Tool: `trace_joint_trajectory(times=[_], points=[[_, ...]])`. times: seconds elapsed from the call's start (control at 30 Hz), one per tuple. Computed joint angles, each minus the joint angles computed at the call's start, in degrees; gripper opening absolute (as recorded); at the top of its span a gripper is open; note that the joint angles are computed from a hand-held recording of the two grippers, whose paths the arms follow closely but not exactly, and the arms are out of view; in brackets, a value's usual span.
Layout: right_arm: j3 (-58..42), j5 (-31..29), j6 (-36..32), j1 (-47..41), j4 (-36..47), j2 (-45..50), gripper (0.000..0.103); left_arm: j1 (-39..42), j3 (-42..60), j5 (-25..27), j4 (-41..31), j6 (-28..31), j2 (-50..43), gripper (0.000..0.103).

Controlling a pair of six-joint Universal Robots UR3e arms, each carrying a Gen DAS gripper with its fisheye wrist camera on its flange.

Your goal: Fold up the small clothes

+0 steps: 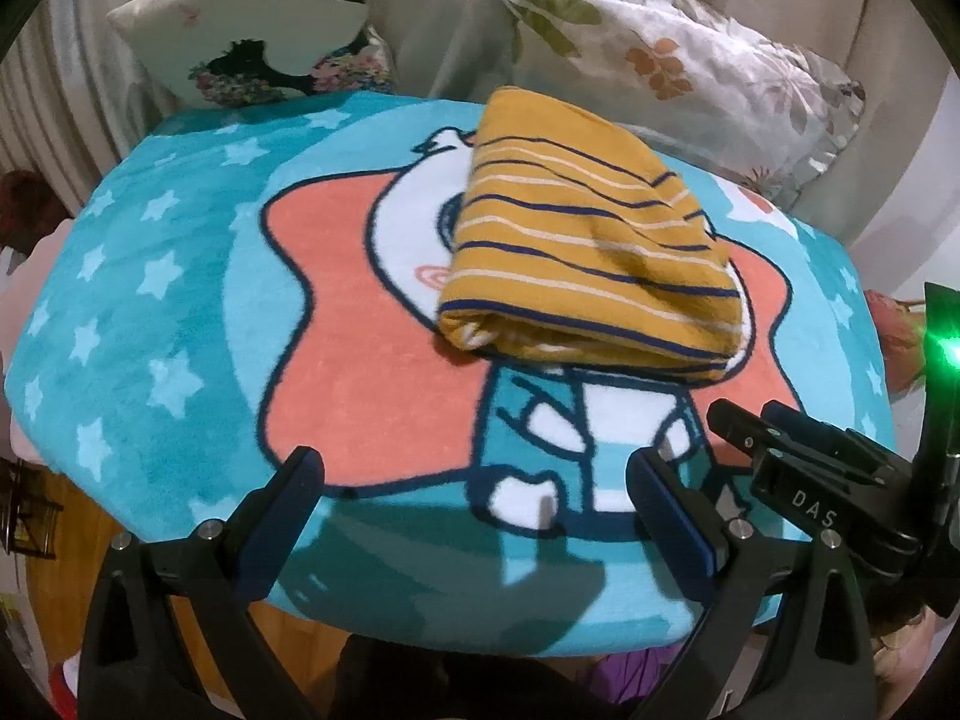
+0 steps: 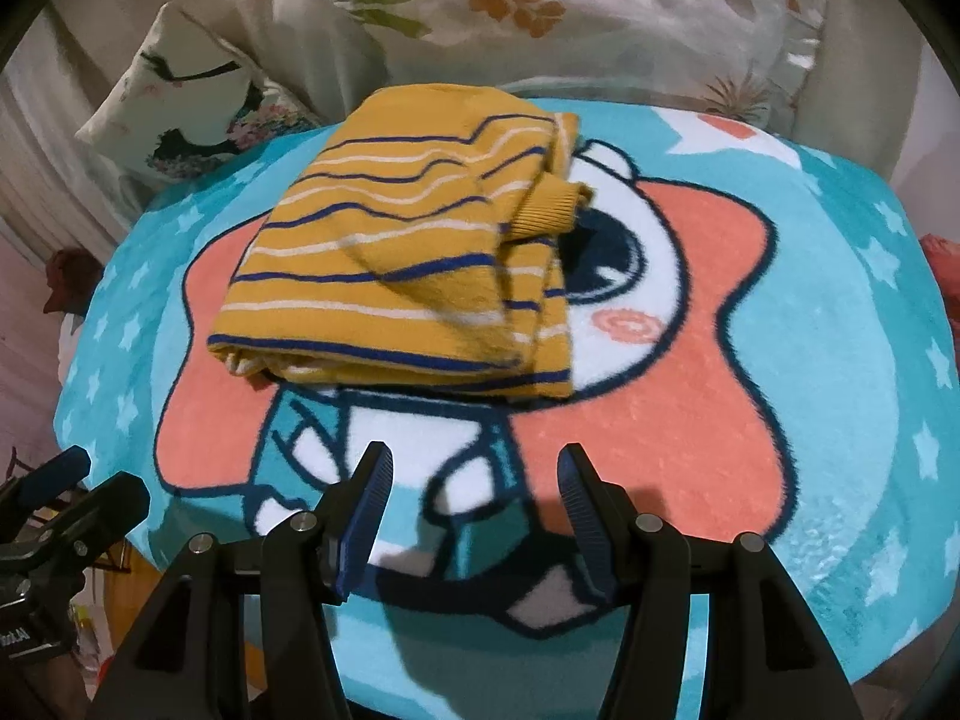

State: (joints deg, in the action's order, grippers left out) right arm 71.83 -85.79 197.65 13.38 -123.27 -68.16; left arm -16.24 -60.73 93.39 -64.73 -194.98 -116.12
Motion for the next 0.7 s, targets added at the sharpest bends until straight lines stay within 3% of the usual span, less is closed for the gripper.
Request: trace_joint_trajectory(times=[0.37, 0.7], points=[[10.27, -0.49, 1.28, -5.08, -4.20, -7.04, 0.062, -2.20, 11.07, -2.04, -6.18, 0.00, -8.17, 0.101], [9.61, 1.08, 0.28, -6.42, -5.35, -6.31, 0.063, -2.66, 17.14, -1.60, -9.46, -0.98, -11.85, 0.101]])
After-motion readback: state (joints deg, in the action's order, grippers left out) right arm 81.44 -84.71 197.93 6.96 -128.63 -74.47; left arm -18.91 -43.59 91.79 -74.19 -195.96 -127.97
